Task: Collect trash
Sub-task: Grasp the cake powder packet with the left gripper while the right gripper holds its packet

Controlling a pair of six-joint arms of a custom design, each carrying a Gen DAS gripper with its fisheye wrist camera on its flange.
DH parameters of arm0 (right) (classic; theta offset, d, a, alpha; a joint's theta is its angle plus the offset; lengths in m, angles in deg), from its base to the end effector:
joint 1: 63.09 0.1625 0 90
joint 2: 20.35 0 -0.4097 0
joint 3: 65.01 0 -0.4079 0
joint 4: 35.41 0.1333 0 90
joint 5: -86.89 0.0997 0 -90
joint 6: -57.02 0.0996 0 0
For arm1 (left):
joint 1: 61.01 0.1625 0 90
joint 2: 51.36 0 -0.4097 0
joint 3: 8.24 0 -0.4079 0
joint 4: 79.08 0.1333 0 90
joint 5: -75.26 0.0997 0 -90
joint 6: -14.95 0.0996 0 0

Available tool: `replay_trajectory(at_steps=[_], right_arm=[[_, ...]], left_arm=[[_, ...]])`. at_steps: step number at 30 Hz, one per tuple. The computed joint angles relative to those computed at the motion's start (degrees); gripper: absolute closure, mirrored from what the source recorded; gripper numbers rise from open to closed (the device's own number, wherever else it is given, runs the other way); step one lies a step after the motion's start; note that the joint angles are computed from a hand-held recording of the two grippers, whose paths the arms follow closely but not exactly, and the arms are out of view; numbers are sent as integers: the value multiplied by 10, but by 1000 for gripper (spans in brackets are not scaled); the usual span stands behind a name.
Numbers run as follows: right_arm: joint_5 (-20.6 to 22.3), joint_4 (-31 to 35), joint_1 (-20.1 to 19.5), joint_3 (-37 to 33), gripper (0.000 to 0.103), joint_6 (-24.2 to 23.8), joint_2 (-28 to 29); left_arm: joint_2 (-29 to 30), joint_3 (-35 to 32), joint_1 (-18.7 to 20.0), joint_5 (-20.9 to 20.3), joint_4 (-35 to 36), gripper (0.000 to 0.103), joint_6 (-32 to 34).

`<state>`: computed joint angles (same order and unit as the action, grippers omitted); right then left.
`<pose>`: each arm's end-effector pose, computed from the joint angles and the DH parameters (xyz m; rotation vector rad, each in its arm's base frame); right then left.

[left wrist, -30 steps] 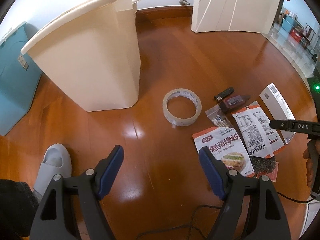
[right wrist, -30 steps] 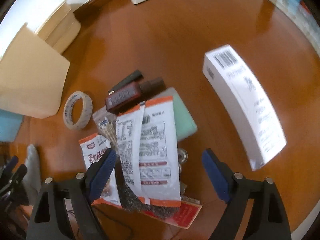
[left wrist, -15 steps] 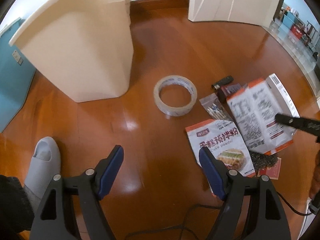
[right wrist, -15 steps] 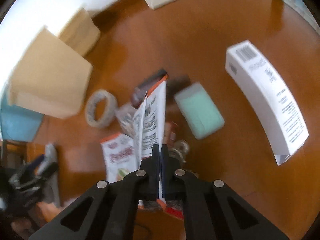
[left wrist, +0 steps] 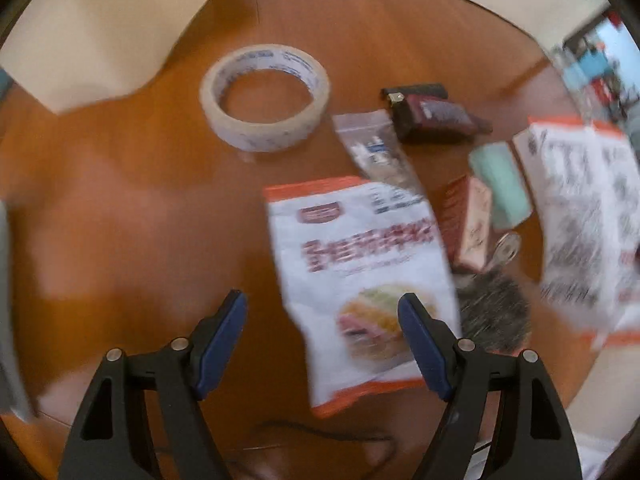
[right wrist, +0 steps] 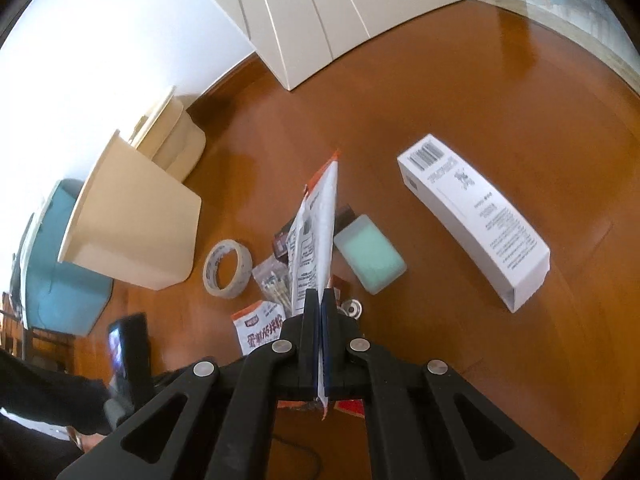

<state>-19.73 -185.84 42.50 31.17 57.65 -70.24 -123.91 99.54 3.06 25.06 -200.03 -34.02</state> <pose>0.2799 -0.6131 0.1128 0.3211 -2.8440 0.4103 -0.0632 -0.5806 0.2343 -0.4671 2.4613 -0.4771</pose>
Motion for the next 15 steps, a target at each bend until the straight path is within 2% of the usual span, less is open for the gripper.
replay_trajectory(at_steps=[4,10,15], right_arm=[[6,-2,-2,15,102,6,-6],[4,-25,-4,32,102,16,-23],[5,-43,-7,42,102,13,-33]], left_arm=[[24,-16,-18,37,-6,26,-27],[86,-64,-30,65,80,25,-59],[114,-76,-32,79,102,25,-65]])
